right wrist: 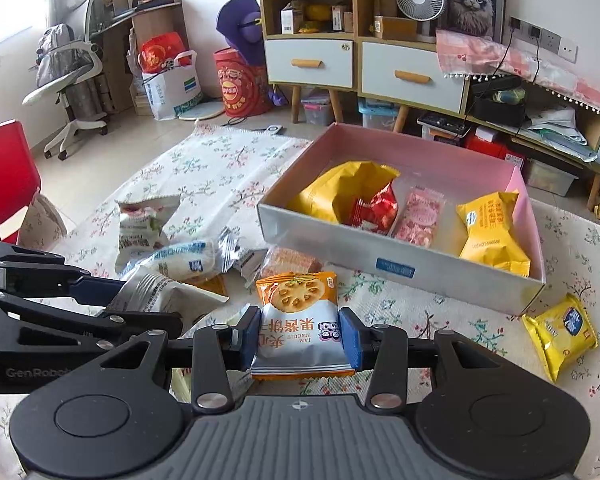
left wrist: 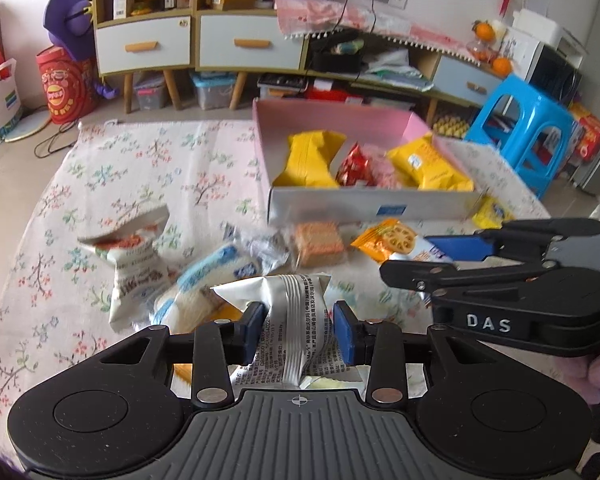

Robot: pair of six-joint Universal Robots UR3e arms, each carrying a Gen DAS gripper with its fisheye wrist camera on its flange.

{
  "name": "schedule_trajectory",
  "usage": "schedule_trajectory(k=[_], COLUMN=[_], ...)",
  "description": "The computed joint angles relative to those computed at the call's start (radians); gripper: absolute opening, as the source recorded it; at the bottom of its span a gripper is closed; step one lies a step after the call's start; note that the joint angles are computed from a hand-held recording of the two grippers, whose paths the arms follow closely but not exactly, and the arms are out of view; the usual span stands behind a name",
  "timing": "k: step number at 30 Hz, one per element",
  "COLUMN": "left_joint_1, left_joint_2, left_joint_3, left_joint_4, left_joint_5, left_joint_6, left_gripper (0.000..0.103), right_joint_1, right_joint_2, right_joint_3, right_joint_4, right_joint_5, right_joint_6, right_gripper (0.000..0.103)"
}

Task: Organize snacks
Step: 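Carry both packets over the pink box and open both tools to drop them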

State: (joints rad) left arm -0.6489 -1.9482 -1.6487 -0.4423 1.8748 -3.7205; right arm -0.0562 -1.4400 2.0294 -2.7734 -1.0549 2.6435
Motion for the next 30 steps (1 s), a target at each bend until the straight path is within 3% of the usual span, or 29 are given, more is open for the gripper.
schedule_trajectory(k=[15,23,30], left_joint_1=[0.060,0.116,0.147], left_joint_2=[-0.153,-0.389,-0.628], left_joint_3=[0.280,0.632,1.003], left_joint_4=[-0.011,-0.093,-0.218], left_joint_5=[-0.022,-0.013,0.022], left_joint_6=[0.068,0.116,0.175], left_gripper=[0.035,0.035,0.035], right_joint_1=[-0.063,-0.064,-0.044], right_joint_2=[0.143,0.314,0.455], right_joint_3=[-0.203,-0.415,-0.590], right_joint_4=[-0.034,-0.024,-0.016], right_joint_5=[0.010,-0.024,-0.046], right_joint_6=[0.139,0.264,0.288], right_gripper=[0.030,0.031,0.031])
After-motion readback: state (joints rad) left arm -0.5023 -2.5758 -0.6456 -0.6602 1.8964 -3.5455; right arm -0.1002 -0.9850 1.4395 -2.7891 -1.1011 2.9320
